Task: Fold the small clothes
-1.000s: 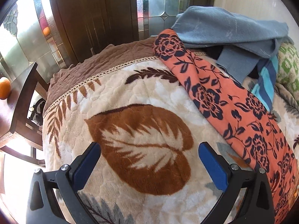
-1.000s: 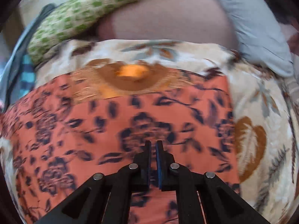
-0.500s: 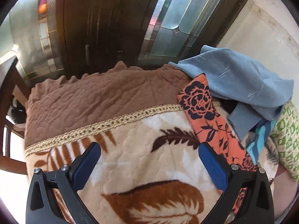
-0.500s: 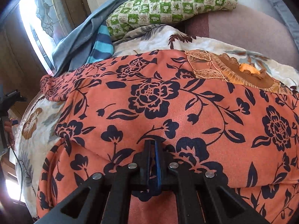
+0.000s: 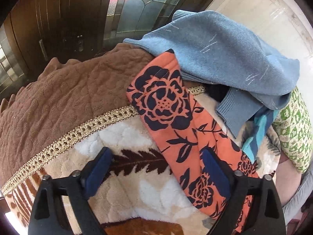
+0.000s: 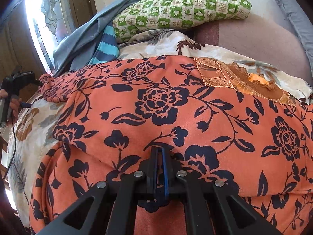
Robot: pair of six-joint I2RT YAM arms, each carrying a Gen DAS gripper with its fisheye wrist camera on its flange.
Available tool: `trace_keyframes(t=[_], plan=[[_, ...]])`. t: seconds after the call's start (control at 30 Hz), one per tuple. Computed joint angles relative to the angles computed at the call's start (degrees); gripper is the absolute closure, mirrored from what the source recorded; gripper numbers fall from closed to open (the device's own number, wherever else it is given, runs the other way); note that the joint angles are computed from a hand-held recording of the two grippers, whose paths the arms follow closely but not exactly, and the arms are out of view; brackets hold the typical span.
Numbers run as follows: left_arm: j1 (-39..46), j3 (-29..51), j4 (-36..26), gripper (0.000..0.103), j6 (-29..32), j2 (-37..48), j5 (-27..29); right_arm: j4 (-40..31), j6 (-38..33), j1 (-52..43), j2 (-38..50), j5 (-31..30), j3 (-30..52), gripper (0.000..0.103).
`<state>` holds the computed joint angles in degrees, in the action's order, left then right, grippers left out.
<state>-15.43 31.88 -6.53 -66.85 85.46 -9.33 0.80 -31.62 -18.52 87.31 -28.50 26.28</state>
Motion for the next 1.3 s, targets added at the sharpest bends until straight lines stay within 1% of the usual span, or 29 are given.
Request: trace_keyframes(t=[0.03,0.1,0.17,0.23,0.3,0.37,0.6,0.63,0.67,0.7,0.73,0.77,0.87,0.9,0.93,1.0,1.07,1.13,1.17,1.23,1.3], plan=[[0.49,0.50,0.56,0.035,0.75,0.33,1.19,0.27,0.10,0.12,0.02,0.14,-0.08,0.096],[1.59,2.11,1.47,0.037,3.11,2.78,2.81,0.75,0.22,0.26,-0.10,0.33,-0.38,0.096],[1.64,1.38,3.99,0.038,1.95,3.96,3.32,0.92,0.18,0.15,-0.11,0.19,-0.52,0.096],[0.75,-0.99,7.72,0.039,1.65,2.63,2.79,0.63,0.24,0.07,0.01,-0.07,-0.34,0.096],[0.82,-4.36,13.48,0.040,1.73,1.50,4.24,0.43,0.30,-0.08,0.30,-0.42,-0.11,0.096],[1.46,-7.76,21.00,0.042,0.89,1.66,4.97,0.38,0.42,-0.18,0.65,-0.75,0.11,0.096],[5.33,-12.49,40.05,0.044,-0.75,8.17,7.60,0.33,0.33,-0.46,1.11,-1.08,0.40,0.096],[5.64,-13.31,42.89,0.045,-1.33,9.11,7.45,0.33,0.38,-0.45,1.16,-1.12,0.45,0.096],[5.78,-13.78,44.93,0.058,-1.69,10.14,7.13,0.40,0.49,-0.42,1.18,-1.12,0.44,0.096],[6.14,-13.91,46.08,0.067,-1.58,11.53,7.18,0.54,0.62,-0.34,1.13,-1.07,0.37,0.096],[6.41,-13.75,46.67,0.082,-1.55,12.75,7.55,0.78,0.78,-0.20,1.03,-0.95,0.21,0.096],[6.54,-13.52,47.67,0.090,-1.89,14.15,7.64,0.83,0.73,-0.23,1.06,-0.95,0.18,0.096],[5.84,-15.51,50.44,0.094,-3.36,13.57,6.56,0.71,0.67,-0.35,1.13,-1.12,0.26,0.096],[4.86,-16.17,50.22,0.094,-3.35,11.94,5.16,0.68,0.61,-0.43,1.16,-1.21,0.26,0.096],[3.33,-16.59,47.85,0.095,-3.07,8.89,3.03,0.70,0.66,-0.41,1.14,-1.23,0.23,0.096],[-0.08,-16.01,40.56,0.095,-2.03,1.74,-0.94,0.78,0.72,-0.41,1.06,-1.29,0.17,0.096],[-4.89,-13.27,29.42,0.095,-1.26,-6.37,-5.28,0.27,0.60,-0.73,1.16,-1.83,0.45,0.096],[-10.57,-9.31,19.09,0.095,-0.42,-12.20,-10.05,-2.75,0.06,-2.31,2.24,-4.29,2.41,0.096],[-13.35,-6.84,14.55,0.095,0.26,-14.00,-12.36,-5.47,-0.50,-3.76,2.73,-6.51,3.94,0.096],[-20.83,-0.17,5.40,0.095,0.78,-14.37,-18.44,-9.98,-2.58,-8.18,1.68,-11.75,5.66,0.096],[-27.86,8.31,-3.64,0.095,1.00,-12.38,-23.40,-15.83,-7.78,-13.98,-1.52,-16.58,7.12,0.096]])
